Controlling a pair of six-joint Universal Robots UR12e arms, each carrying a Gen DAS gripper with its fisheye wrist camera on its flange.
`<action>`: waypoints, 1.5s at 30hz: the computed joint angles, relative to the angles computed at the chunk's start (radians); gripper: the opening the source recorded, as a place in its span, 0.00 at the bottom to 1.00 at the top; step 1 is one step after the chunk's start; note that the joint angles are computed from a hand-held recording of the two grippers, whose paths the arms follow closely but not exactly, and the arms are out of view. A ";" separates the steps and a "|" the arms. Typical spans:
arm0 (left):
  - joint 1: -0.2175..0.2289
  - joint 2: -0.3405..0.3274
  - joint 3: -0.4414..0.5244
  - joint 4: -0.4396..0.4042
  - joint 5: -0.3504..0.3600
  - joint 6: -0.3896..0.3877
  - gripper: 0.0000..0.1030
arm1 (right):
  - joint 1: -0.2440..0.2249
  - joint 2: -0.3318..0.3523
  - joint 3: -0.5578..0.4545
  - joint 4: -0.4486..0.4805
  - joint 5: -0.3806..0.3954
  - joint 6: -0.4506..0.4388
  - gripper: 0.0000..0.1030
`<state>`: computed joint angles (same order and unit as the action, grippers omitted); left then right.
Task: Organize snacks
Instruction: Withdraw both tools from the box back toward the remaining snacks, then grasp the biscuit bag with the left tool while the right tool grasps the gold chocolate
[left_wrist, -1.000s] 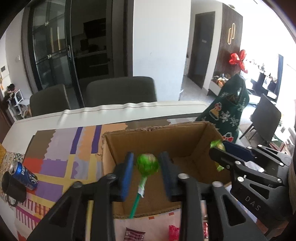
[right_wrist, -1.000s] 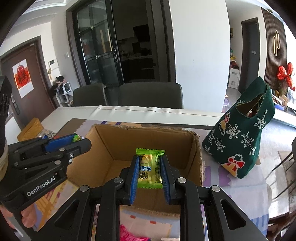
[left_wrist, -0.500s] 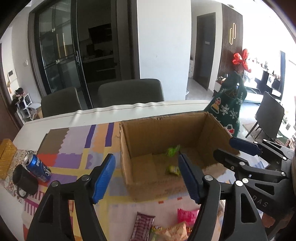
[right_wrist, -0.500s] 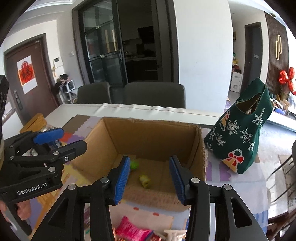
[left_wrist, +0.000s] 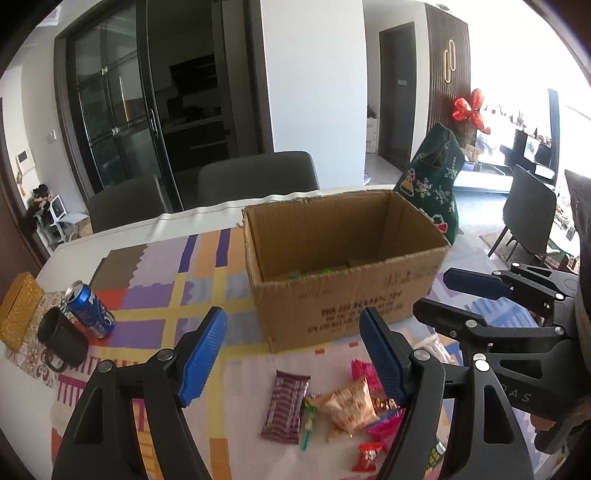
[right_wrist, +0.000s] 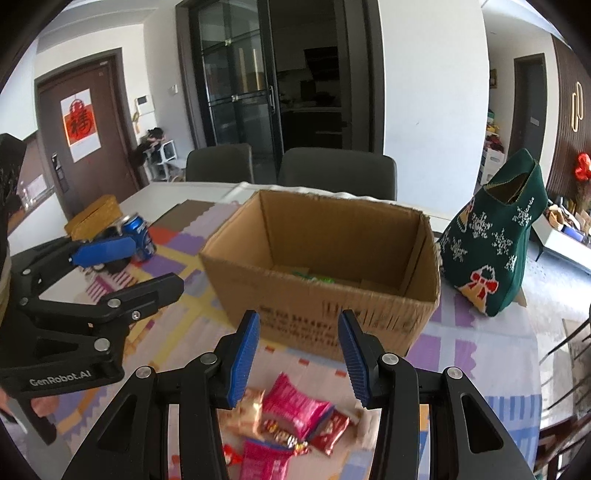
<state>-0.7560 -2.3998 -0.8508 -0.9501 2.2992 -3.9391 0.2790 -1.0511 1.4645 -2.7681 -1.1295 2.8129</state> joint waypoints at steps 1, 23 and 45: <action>-0.002 0.002 -0.005 0.004 -0.001 -0.001 0.72 | -0.001 -0.004 0.008 -0.001 0.002 -0.006 0.44; -0.008 -0.012 -0.072 0.005 -0.221 -0.085 0.72 | -0.006 -0.034 0.099 0.147 -0.047 -0.190 0.44; 0.035 -0.051 -0.071 0.039 -0.385 -0.135 0.72 | -0.006 0.027 0.047 0.325 -0.051 -0.254 0.39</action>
